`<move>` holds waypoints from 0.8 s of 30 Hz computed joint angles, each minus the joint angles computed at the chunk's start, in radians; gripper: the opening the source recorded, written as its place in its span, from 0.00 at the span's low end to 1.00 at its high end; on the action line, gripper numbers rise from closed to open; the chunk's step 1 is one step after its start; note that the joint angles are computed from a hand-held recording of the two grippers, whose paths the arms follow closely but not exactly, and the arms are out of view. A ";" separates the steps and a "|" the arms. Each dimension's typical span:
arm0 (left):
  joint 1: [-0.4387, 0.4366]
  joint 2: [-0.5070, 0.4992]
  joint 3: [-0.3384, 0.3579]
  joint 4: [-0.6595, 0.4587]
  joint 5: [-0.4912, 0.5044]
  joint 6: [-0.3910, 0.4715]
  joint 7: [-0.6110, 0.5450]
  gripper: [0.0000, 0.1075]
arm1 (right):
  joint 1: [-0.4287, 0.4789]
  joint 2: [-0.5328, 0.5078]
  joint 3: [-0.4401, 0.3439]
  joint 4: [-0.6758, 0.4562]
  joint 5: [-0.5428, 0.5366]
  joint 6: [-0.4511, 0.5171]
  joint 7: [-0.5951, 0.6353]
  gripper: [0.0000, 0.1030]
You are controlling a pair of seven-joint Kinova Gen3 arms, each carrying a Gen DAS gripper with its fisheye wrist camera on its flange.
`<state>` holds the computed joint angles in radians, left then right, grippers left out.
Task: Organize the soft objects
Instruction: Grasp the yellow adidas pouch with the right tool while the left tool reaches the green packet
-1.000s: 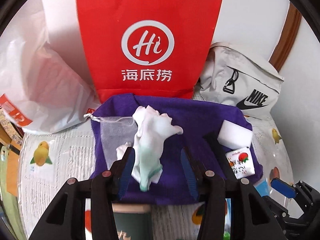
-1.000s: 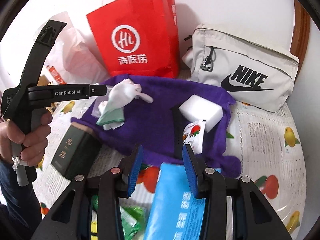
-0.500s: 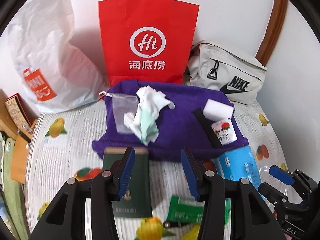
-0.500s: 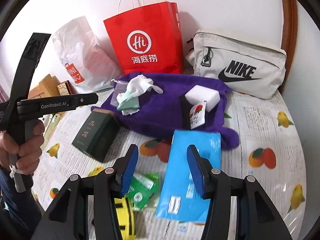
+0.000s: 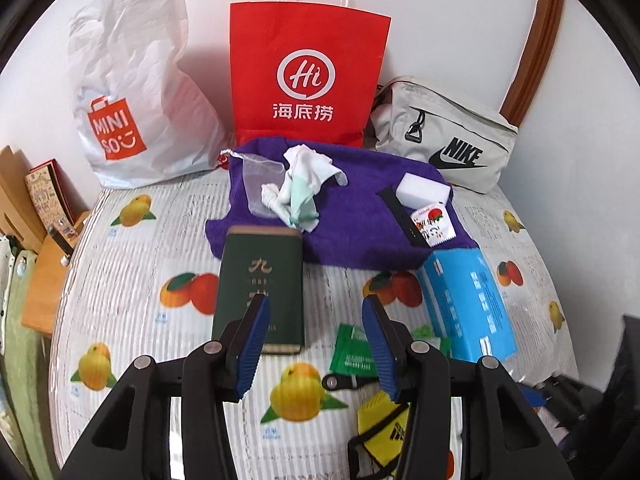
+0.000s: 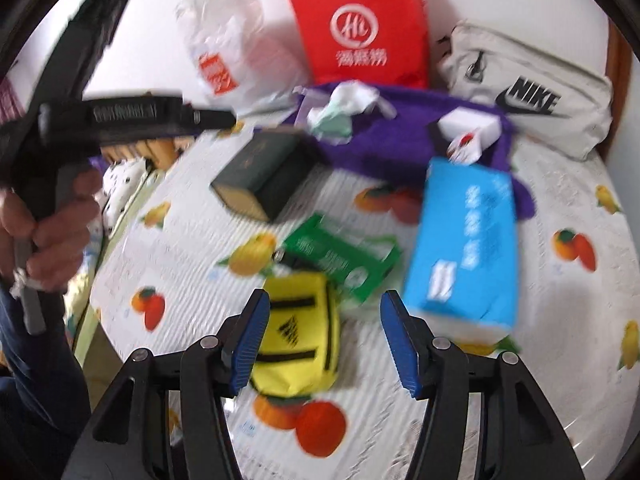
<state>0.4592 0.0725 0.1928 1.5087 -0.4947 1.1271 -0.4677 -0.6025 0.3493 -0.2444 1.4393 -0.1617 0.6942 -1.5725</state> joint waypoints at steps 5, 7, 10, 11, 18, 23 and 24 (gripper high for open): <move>0.004 -0.023 0.014 0.051 0.012 -0.005 0.021 0.43 | -0.043 0.037 0.007 0.015 0.016 0.005 -0.048 0.56; 0.002 -0.033 0.018 0.068 0.020 -0.008 0.015 0.43 | -0.068 0.057 0.017 0.001 0.042 0.023 -0.074 0.56; 0.004 -0.052 0.029 0.092 0.006 -0.006 0.031 0.43 | -0.076 0.076 0.009 -0.003 0.053 0.021 -0.072 0.58; 0.000 -0.059 0.030 0.100 0.009 -0.012 0.032 0.43 | -0.086 0.081 0.016 -0.005 0.065 0.022 -0.083 0.61; -0.028 -0.081 0.044 0.139 0.025 -0.042 0.031 0.43 | -0.103 0.110 0.017 -0.019 0.084 0.016 -0.106 0.79; -0.043 -0.080 0.043 0.149 0.040 -0.060 0.015 0.43 | -0.160 0.142 0.049 -0.061 0.148 0.042 -0.148 0.80; -0.045 -0.079 0.042 0.149 0.043 -0.063 0.011 0.43 | -0.170 0.146 0.054 -0.069 0.161 0.048 -0.157 0.80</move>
<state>0.4142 -0.0068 0.2346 1.6582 -0.4512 1.0644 -0.4568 -0.7723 0.4957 -0.1904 1.3704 -0.0005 0.7422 -1.7291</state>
